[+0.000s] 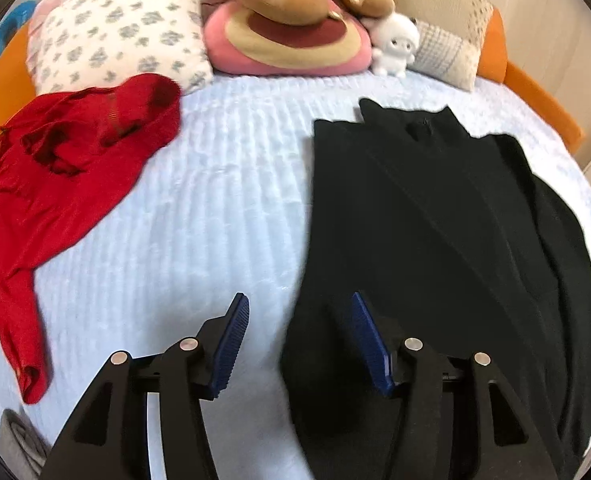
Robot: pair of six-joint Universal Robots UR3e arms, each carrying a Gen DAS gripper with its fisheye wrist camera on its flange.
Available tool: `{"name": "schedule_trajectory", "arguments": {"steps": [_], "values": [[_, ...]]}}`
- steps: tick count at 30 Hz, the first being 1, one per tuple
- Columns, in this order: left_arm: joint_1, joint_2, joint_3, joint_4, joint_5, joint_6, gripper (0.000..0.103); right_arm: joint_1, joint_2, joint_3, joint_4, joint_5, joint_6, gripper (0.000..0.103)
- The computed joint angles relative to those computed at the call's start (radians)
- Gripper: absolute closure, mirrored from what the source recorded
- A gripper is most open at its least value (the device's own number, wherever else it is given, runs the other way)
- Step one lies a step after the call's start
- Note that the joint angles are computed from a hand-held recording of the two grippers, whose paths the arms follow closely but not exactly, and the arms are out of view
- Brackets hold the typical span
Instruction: Fold large clothes
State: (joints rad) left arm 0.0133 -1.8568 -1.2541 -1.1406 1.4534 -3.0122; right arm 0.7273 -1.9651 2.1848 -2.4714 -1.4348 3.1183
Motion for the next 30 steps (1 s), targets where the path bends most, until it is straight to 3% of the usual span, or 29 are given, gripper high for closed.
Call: {"name": "schedule_trajectory", "arguments": {"steps": [5, 8, 11, 14, 16, 18, 20, 25, 30], "values": [[0.093, 0.132, -0.117, -0.015, -0.065, 0.031, 0.046, 0.241, 0.384, -0.173, -0.18, -0.104, 0.086, 0.035], [0.151, 0.201, -0.192, -0.013, -0.111, 0.049, 0.046, 0.314, 0.514, -0.239, -0.189, -0.17, 0.094, 0.035], [0.175, 0.232, -0.233, -0.019, -0.125, 0.055, 0.046, 0.409, 0.657, -0.328, -0.166, -0.318, 0.095, 0.036], [0.191, 0.257, -0.269, -0.02, -0.129, 0.071, 0.046, 0.42, 0.668, -0.304, -0.194, -0.366, 0.1, 0.051], [0.205, 0.265, -0.278, -0.025, -0.142, 0.079, 0.046, 0.392, 0.64, -0.269, -0.212, -0.337, 0.105, 0.057], [0.219, 0.251, -0.263, -0.039, -0.169, 0.073, 0.045, 0.361, 0.614, -0.243, -0.223, -0.294, 0.118, 0.077], [0.227, 0.226, -0.238, -0.054, -0.209, 0.058, 0.043, 0.256, 0.523, -0.15, -0.254, -0.134, 0.132, 0.086], [0.171, 0.073, -0.097, -0.057, -0.266, 0.012, 0.039, 0.073, 0.338, 0.03, -0.305, 0.109, 0.145, 0.088], [0.076, -0.141, 0.136, -0.114, -0.218, -0.054, 0.037, -0.135, 0.152, 0.174, -0.258, 0.316, 0.084, 0.088]]}}
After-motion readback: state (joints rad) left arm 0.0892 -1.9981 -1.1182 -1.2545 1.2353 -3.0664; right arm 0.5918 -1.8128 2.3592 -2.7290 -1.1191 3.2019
